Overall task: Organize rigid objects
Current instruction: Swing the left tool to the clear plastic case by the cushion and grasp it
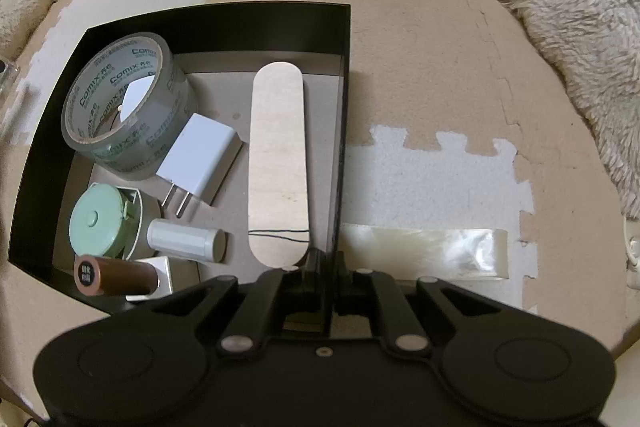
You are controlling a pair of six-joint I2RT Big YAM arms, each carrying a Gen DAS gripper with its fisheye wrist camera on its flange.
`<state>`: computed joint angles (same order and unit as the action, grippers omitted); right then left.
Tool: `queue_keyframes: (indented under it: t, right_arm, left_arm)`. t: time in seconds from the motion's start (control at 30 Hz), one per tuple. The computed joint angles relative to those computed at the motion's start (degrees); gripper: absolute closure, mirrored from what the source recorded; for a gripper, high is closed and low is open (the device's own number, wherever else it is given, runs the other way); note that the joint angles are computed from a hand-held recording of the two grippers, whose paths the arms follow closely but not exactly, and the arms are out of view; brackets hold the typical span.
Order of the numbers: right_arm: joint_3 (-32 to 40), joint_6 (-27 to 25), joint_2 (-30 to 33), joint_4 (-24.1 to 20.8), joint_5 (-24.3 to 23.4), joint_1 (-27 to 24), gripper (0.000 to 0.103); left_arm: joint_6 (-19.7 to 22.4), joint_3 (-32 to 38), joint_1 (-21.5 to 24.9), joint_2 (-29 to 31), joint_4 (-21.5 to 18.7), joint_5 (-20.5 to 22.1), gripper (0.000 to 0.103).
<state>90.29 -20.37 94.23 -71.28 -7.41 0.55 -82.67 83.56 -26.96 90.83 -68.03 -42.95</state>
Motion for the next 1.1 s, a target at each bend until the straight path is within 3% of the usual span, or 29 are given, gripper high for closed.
queue_keyframes:
  t: [0.2,0.47,0.57,0.63,0.7,0.77,0.93,1.1]
  right_arm:
    - [0.1,0.1,0.1,-0.1,0.0,0.1,0.095]
    - [0.4,0.3,0.3,-0.3,0.0,0.0,0.095]
    - [0.4,0.2,0.3,-0.2,0.0,0.0,0.095]
    - [0.4,0.3,0.4,-0.2,-0.1,0.0,0.095]
    - [0.6,0.4,0.5,-0.3,-0.1,-0.1,0.095]
    - [0.6,0.3,0.6,-0.3,-0.1,-0.1,0.095]
    - [0.5,0.3,0.5,-0.2,-0.1,-0.1,0.095]
    - [0.4,0.2,0.4,-0.1,-0.2,-0.2,0.095]
  left_arm:
    - [0.4,-0.9,1.3,0.8,2.2,-3.9,0.0]
    - [-0.3,-2.1,3.7,1.0,8.0,-1.8,0.002]
    - [1.9,-4.3,4.7,-0.3,12.1,-0.7,0.022]
    - [1.1,-5.3,5.0,-1.2,11.9,0.5,0.042]
    - [0.4,-6.6,5.4,-2.2,12.8,2.1,0.052]
    - [2.4,-7.9,5.4,-3.1,15.0,2.6,0.057]
    - [8.5,-10.1,4.7,-5.4,21.8,5.6,0.084]
    - [14.1,-10.8,3.6,-5.8,26.7,10.3,0.086]
